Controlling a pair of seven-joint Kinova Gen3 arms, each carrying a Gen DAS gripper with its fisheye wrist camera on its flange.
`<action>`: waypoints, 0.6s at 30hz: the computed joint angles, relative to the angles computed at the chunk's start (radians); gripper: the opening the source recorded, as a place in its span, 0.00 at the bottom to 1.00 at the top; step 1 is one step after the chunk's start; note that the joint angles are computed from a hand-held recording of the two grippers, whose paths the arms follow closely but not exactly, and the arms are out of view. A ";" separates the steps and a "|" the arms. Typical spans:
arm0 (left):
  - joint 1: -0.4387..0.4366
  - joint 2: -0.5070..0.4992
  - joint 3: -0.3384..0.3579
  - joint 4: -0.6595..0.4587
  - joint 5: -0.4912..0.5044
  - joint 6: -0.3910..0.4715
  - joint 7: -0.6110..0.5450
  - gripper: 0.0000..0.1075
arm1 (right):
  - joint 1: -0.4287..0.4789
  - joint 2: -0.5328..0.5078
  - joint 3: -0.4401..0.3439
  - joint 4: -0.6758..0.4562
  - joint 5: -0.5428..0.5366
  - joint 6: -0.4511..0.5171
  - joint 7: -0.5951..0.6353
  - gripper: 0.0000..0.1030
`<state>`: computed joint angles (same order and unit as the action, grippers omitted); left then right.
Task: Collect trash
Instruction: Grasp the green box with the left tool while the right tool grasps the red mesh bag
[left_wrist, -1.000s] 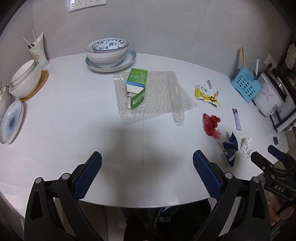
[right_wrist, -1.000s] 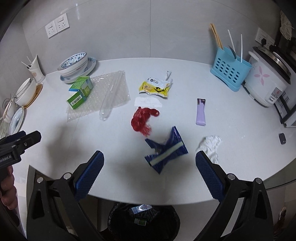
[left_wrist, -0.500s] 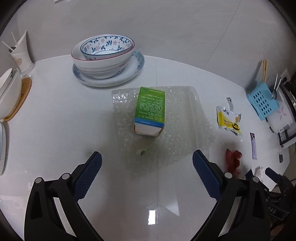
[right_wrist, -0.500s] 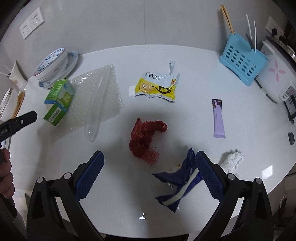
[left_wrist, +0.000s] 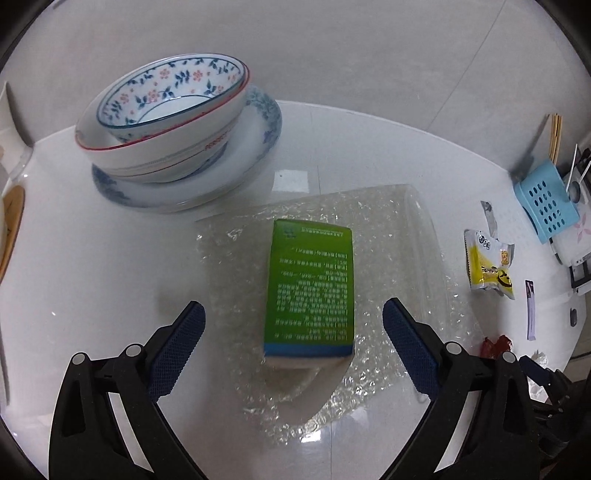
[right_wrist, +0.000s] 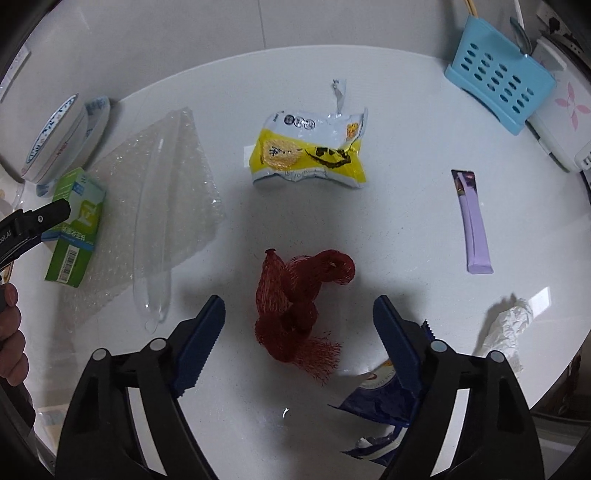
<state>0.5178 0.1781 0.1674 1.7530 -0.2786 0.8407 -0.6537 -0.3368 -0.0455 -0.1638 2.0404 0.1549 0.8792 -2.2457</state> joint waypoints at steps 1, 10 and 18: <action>-0.002 0.009 0.001 -0.007 0.002 0.004 -0.009 0.86 | 0.003 0.010 0.004 -0.003 -0.009 0.002 0.001 0.70; -0.011 0.052 -0.007 -0.050 0.044 0.030 -0.080 0.71 | 0.042 0.041 0.040 -0.011 -0.123 -0.008 0.089 0.52; 0.001 0.079 -0.013 -0.065 0.057 0.038 -0.094 0.43 | 0.041 0.052 0.039 -0.026 -0.125 0.012 0.088 0.28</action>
